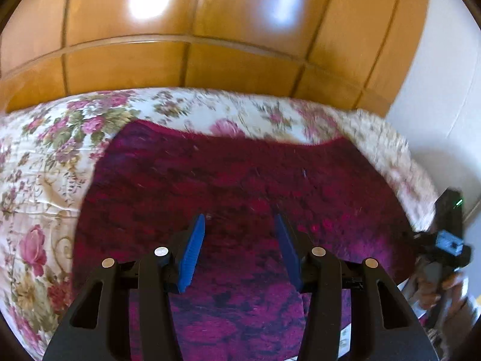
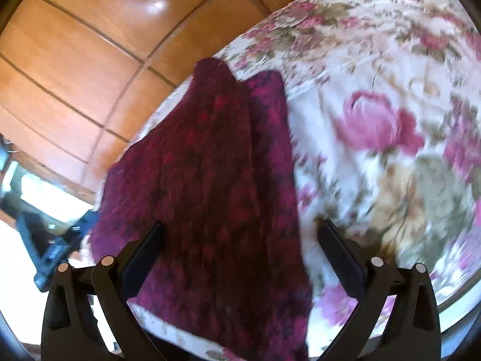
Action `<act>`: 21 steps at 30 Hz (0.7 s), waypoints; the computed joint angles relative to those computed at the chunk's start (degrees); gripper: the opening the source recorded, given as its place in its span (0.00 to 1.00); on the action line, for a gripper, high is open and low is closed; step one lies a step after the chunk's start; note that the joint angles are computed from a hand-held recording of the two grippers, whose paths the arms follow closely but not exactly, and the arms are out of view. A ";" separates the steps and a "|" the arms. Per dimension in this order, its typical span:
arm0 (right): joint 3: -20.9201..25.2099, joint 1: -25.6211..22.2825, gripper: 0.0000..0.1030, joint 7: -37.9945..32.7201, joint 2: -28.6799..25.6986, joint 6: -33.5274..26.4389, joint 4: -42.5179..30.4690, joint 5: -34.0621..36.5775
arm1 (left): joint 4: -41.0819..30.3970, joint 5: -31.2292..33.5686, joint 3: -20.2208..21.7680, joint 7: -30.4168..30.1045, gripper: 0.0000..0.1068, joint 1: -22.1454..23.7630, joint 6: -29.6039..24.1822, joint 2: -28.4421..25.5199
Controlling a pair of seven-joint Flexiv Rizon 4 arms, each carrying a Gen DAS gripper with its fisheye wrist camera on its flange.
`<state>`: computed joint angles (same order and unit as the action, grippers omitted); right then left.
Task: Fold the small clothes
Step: 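Smooth the folded sweater flat with both grippers open, then grasp the folded sweater edge with the right gripper and lift it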
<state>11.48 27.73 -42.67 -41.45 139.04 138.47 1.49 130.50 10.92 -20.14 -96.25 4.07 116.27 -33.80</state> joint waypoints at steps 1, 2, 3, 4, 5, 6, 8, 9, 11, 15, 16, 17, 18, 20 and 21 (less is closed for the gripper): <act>0.90 -1.20 0.98 0.32 -0.49 0.93 0.06 -1.66 | -0.58 -1.63 2.46 0.79 0.45 -3.06 -0.75 -0.06; 1.54 -2.25 0.98 0.56 -0.93 1.63 -0.02 -3.41 | -1.19 -3.37 4.74 1.46 0.45 -6.04 -1.07 -0.46; 1.96 -3.18 0.98 0.70 -1.17 1.64 -0.21 -5.51 | -1.64 -4.28 6.17 2.05 0.45 -7.66 -0.75 -1.01; 1.76 -3.02 0.97 0.63 -1.00 0.92 -0.47 -6.08 | -2.14 -5.88 7.75 3.26 0.45 -9.73 -0.64 -1.56; 1.78 -2.95 0.92 0.71 -0.89 0.38 -0.77 -6.64 | -2.34 -6.09 8.21 3.28 0.45 -10.19 -0.51 -1.97; 2.33 -3.76 0.75 1.41 -0.96 0.02 -1.10 -8.06 | -2.32 -6.05 7.80 3.41 0.45 -9.70 -0.16 -2.31; 3.14 -4.32 0.58 2.66 -0.89 0.32 -1.22 -9.23 | -2.38 -5.33 6.55 3.68 0.45 -8.14 0.21 -2.93; 2.80 -3.51 0.51 2.47 -0.21 0.29 -1.25 -8.65 | -2.31 -4.66 5.49 3.58 0.45 -6.80 0.29 -3.21; 2.34 -1.81 0.45 1.81 1.45 0.94 -0.98 -6.98 | -1.91 -2.80 2.57 2.85 0.45 -3.31 0.52 -3.72; 0.78 2.82 0.38 -1.09 7.01 -0.56 -1.30 -2.95 | -1.60 1.45 -3.61 1.10 0.45 4.08 0.37 -5.30; 0.50 3.66 0.38 -1.95 8.03 -1.22 -1.59 -2.37 | -1.59 2.05 -4.56 0.81 0.45 5.19 0.18 -5.52; -0.17 5.22 0.38 -3.33 9.48 -2.77 -2.22 -1.31 | -1.60 2.74 -5.70 0.51 0.45 6.50 0.02 -5.88; -0.76 6.79 0.38 -4.77 10.65 -4.32 -3.19 -0.34 | -1.59 3.17 -6.47 0.23 0.45 7.41 0.00 -6.17; -1.63 9.37 0.37 -7.53 12.32 -7.26 -5.51 0.85 | -1.59 3.64 -7.33 -0.25 0.45 8.30 0.15 -6.57; -2.13 10.60 0.37 -9.02 12.96 -8.76 -6.51 1.53 | -1.64 3.88 -7.59 -0.40 0.45 8.62 0.30 -6.80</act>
<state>9.35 38.34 -51.70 -28.49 130.28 131.96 3.02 128.86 14.80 -27.73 -96.65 12.69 116.57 -40.61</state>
